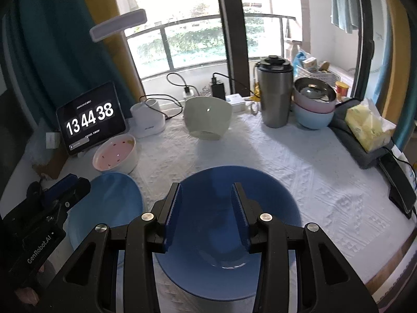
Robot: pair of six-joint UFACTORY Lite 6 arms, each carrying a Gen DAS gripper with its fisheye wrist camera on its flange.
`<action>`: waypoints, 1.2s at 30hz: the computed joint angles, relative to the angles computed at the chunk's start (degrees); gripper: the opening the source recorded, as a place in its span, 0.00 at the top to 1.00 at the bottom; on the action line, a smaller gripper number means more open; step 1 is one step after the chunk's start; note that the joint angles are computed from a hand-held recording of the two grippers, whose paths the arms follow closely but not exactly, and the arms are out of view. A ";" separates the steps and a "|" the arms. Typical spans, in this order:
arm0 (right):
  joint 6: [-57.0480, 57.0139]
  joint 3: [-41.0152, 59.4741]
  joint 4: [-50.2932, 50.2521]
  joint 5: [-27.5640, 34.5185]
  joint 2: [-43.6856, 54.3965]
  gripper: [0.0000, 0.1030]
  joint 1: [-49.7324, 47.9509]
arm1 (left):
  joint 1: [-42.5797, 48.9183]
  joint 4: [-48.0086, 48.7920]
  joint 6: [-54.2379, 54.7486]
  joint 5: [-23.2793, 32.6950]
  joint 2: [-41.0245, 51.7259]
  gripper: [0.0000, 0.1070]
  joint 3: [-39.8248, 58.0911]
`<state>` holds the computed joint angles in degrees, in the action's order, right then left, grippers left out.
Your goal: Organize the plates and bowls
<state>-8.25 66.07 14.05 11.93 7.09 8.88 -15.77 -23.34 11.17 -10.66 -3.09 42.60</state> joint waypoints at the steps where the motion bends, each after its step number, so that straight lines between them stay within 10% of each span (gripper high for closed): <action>1: 2.12 0.48 -2.00 0.00 0.45 0.60 0.63 | 0.73 2.84 -2.39 -0.20 0.04 0.69 -0.25; 17: 20.60 14.24 -19.75 3.53 14.73 0.60 9.04 | 16.80 50.71 -45.45 -4.51 6.54 0.60 0.93; 36: 20.21 46.43 -17.45 14.39 39.68 0.60 15.35 | 28.09 71.31 -60.79 -4.20 19.97 0.59 13.83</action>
<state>11.96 112.50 -3.40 26.33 46.77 24.23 12.32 47.97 -49.62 -14.86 16.88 56.44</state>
